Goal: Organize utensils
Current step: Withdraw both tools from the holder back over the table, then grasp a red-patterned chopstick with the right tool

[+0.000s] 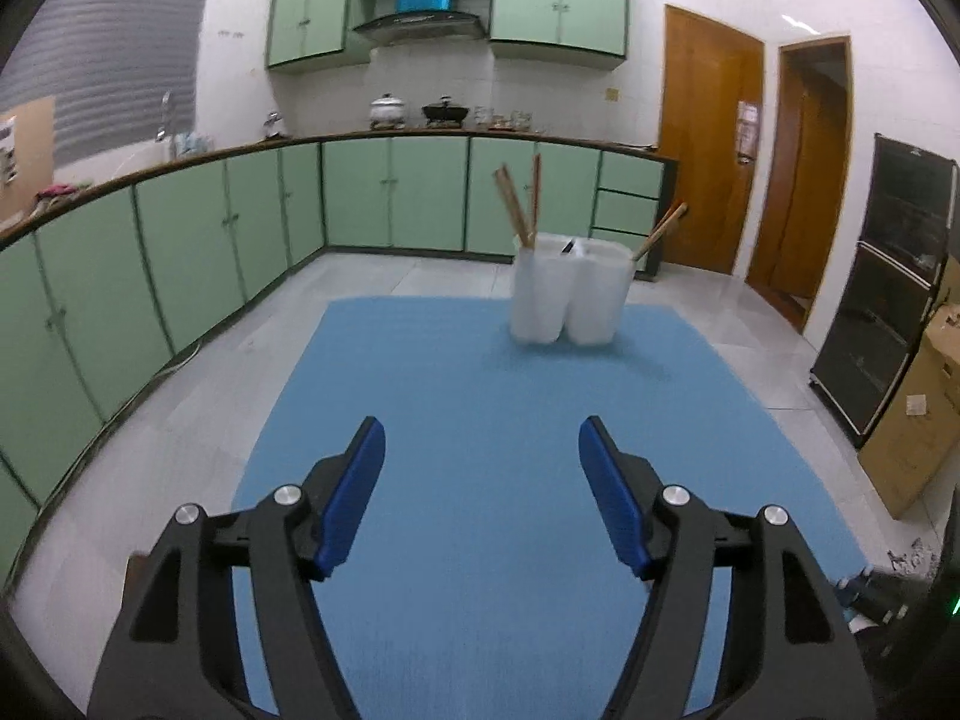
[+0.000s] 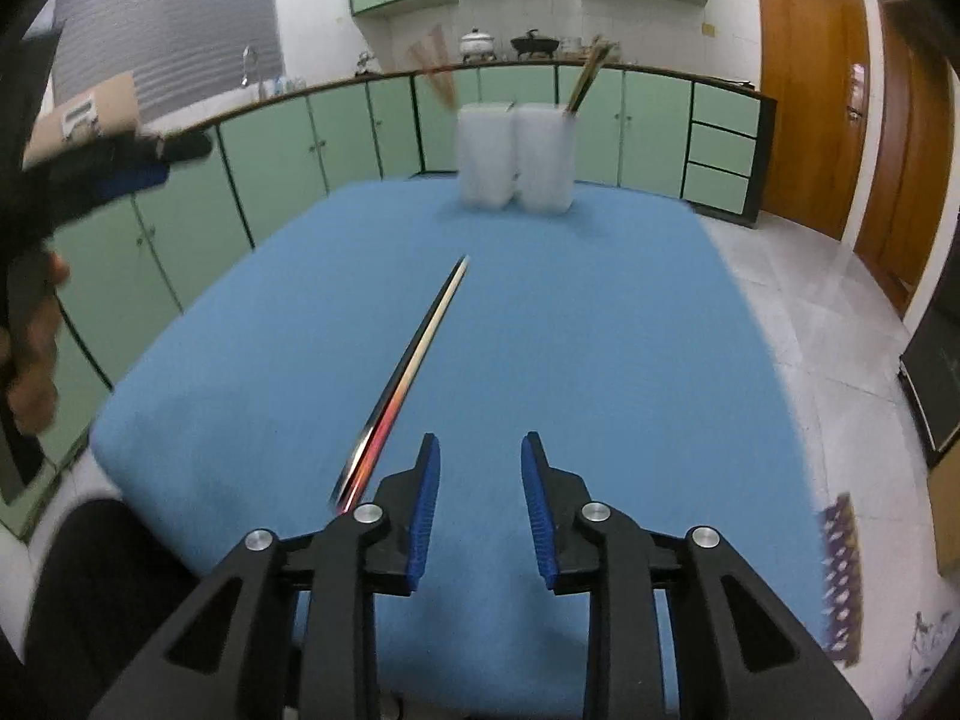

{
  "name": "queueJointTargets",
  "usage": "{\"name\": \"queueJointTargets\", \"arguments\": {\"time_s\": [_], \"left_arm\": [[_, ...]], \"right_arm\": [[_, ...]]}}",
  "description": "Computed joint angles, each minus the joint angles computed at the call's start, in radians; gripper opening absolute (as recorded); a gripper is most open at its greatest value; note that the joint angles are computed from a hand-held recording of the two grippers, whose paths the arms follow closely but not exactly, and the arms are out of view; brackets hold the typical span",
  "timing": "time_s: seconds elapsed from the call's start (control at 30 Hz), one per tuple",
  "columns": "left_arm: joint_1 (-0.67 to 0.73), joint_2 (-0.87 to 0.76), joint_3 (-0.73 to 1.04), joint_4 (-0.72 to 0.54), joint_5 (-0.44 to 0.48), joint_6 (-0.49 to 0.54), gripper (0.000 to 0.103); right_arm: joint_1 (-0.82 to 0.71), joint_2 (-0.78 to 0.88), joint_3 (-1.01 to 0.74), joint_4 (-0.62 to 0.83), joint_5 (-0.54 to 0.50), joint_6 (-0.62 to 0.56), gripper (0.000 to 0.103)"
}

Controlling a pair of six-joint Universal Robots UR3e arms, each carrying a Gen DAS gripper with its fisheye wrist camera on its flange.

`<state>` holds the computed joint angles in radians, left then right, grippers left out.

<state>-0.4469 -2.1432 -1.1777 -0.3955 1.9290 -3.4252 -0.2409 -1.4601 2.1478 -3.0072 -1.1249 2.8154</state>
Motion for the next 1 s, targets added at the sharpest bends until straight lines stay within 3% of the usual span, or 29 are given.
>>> {"name": "queueJointTargets", "arguments": {"time_s": [0.17,0.33,0.57,0.7,1.0], "left_arm": [[-0.04,0.072,-0.189,0.08,0.049,-0.067,0.067],[-0.038,0.115,-0.276,0.106,0.034,-0.121,0.067],[-0.046,0.109,-0.269,0.097,0.025,-0.117,0.067],[-0.036,0.101,-0.264,0.093,0.001,-0.128,0.067],[-0.069,0.037,-0.22,0.074,-0.006,-0.148,0.067]], "right_arm": [[0.08,0.024,0.106,-0.165,-0.024,0.059,0.028],[0.164,0.094,0.059,-0.213,-0.089,0.073,0.028],[0.168,0.163,0.012,-0.243,-0.114,0.112,0.025],[0.155,0.169,-0.006,-0.223,-0.111,0.12,0.006],[0.073,0.152,0.011,-0.222,-0.122,0.155,0.006]]}}
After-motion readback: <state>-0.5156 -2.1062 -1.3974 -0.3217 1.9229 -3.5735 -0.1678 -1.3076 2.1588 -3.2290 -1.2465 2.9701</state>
